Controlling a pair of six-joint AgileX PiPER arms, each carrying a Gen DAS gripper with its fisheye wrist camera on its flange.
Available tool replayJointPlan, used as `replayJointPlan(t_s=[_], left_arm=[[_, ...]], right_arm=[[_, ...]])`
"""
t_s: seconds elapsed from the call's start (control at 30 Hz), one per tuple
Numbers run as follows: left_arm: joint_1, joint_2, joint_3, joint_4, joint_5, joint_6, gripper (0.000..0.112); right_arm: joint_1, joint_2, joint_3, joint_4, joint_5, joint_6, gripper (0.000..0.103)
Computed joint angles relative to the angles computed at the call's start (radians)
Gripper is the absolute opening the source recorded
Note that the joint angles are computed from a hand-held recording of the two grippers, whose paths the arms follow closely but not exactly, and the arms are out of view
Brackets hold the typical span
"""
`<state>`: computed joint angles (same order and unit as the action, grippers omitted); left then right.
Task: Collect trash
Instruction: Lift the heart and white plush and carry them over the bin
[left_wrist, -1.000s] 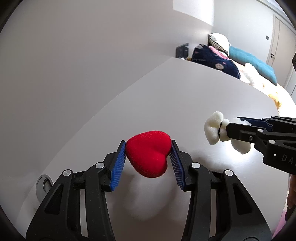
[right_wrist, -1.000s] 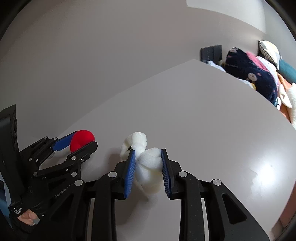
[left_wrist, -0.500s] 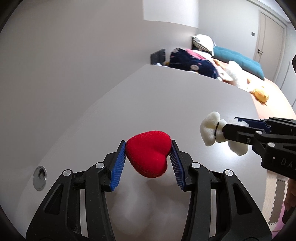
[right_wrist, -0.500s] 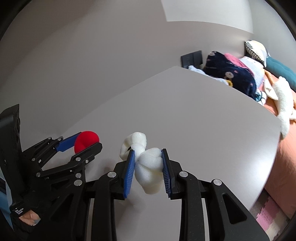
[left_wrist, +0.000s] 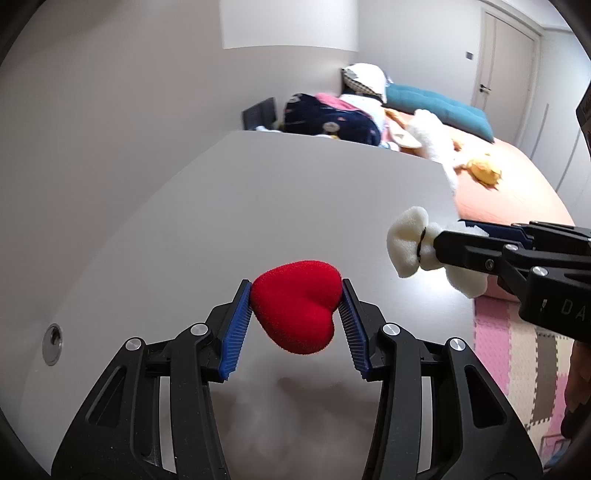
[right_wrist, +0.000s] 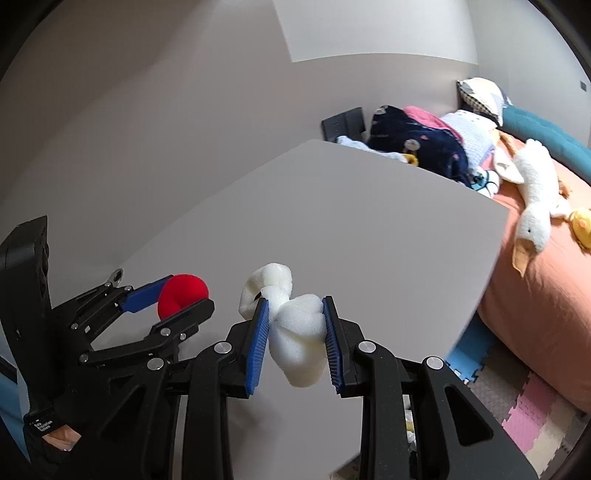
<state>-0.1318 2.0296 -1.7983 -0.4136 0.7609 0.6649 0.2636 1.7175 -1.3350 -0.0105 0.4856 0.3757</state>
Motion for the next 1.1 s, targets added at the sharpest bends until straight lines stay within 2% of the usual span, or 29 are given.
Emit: replayJointPlan(t_s=[0.6, 1.1], left_arm=[[-0.156, -0.147, 0.224, -0.020, -0.103, 0.019, 0.047], [-0.283, -0.220, 0.332, -0.023, -0.146, 0.024, 0.047]], right_arm=[[-0.115, -0.290, 0.336, -0.027, -0.073, 0.027, 0.031], [-0.248, -0.516, 0.544, -0.001, -0.074, -0.004, 0.031]])
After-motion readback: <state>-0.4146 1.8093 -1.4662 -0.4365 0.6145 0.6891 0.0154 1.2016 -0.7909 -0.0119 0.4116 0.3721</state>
